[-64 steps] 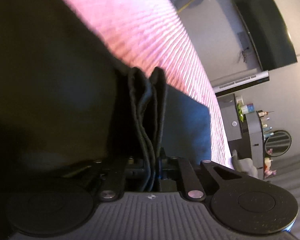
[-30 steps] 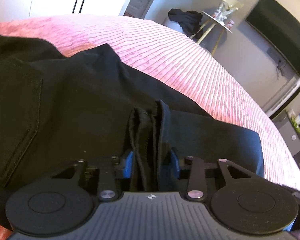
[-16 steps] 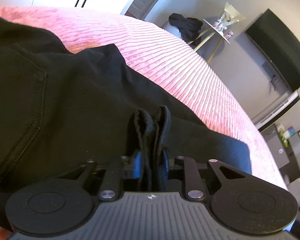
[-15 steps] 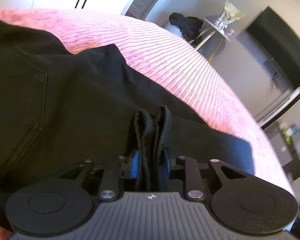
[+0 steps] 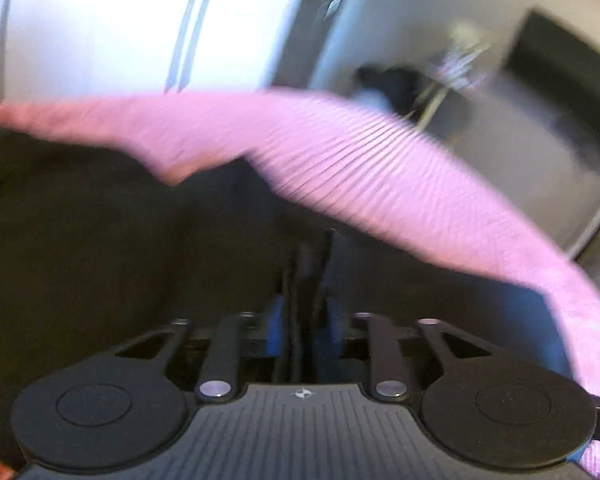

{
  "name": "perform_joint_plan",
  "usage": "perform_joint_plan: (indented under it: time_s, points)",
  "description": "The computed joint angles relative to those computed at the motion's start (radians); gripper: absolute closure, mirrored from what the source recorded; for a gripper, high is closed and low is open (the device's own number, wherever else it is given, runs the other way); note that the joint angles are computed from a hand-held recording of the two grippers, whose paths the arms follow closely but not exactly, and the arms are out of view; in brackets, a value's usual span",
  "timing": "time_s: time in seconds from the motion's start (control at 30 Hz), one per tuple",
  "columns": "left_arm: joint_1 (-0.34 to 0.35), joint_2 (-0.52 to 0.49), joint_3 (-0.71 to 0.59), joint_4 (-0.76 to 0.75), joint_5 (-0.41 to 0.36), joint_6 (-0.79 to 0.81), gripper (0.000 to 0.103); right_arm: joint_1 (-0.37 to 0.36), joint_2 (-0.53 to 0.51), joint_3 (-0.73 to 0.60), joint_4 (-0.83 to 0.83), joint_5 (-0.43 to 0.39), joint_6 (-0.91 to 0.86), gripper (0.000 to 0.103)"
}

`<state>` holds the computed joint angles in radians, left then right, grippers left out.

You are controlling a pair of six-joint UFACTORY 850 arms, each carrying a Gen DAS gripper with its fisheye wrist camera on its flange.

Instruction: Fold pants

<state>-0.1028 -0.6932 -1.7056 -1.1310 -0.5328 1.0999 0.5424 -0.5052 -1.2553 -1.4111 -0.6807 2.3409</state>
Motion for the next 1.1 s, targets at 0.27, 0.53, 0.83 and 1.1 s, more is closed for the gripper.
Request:
perform_joint_plan:
  time_s: [0.27,0.53,0.83,1.1]
  points:
    - [0.129,0.108,0.094,-0.345,0.043,0.091,0.009,-0.01,0.018,0.032,-0.065,0.02,0.11,0.054]
    - [0.348,0.029,0.019,-0.173,0.03,-0.375,0.004,-0.021,0.018,0.035,-0.127,0.047,0.185,0.05]
    - [0.392,-0.118,-0.125,-0.264,-0.105,-0.393,0.018,-0.025,0.01,0.027,-0.105,0.042,0.165,0.049]
    - [0.399,-0.207,-0.226,-0.313,-0.147,-0.473,0.033,-0.03,0.001,0.017,-0.099,0.041,0.143,0.047]
